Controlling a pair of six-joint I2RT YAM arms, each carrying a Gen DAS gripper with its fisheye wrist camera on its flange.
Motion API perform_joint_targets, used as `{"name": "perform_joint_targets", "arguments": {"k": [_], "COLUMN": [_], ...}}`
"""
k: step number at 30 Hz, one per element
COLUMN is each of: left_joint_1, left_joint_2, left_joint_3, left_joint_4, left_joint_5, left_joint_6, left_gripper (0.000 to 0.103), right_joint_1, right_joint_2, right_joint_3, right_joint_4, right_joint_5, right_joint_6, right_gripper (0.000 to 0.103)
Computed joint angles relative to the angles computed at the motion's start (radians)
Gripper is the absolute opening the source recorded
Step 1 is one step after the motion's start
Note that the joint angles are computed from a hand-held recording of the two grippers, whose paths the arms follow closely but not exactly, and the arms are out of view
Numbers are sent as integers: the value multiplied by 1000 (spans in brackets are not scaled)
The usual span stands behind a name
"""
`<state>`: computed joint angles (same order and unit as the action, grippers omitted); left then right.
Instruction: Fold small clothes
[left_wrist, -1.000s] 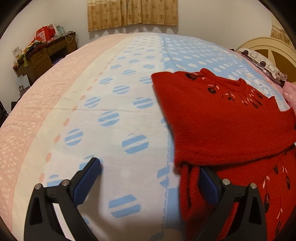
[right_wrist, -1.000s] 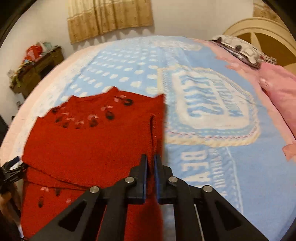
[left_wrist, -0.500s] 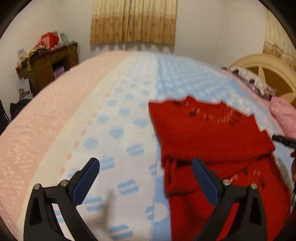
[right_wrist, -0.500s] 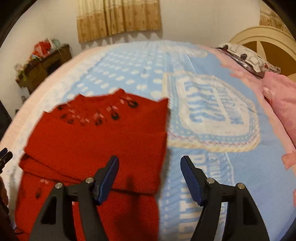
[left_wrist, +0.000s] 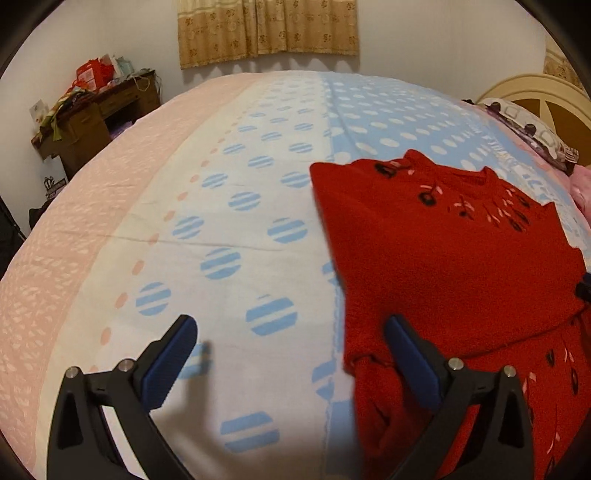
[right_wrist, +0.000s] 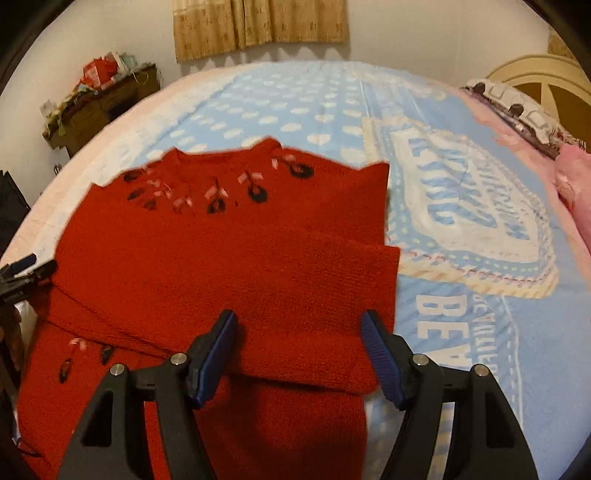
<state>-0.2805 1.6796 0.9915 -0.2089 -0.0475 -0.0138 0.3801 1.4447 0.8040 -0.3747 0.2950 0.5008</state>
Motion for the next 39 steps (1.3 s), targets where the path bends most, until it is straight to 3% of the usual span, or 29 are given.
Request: {"name": "perform_joint_targets", "arguments": {"k": [5, 18, 39], "left_joint_1": [-25, -61, -104], "left_joint_2": [-46, -251, -699], "left_joint_3": [-42, -187, -362], "left_joint_4": [1, -26, -179], "left_joint_5": [-13, 12, 53], "left_joint_6": [0, -3, -38], "left_gripper": [103, 103, 103], "right_joint_1": [35, 160, 478], "right_joint_2": [33, -74, -233], "right_joint_3": [9, -12, -106], "right_joint_4": [-20, -128, -280], "right_joint_5": [49, 50, 182], "right_joint_6": [-15, 94, 392], "right_gripper": [70, 70, 70]}}
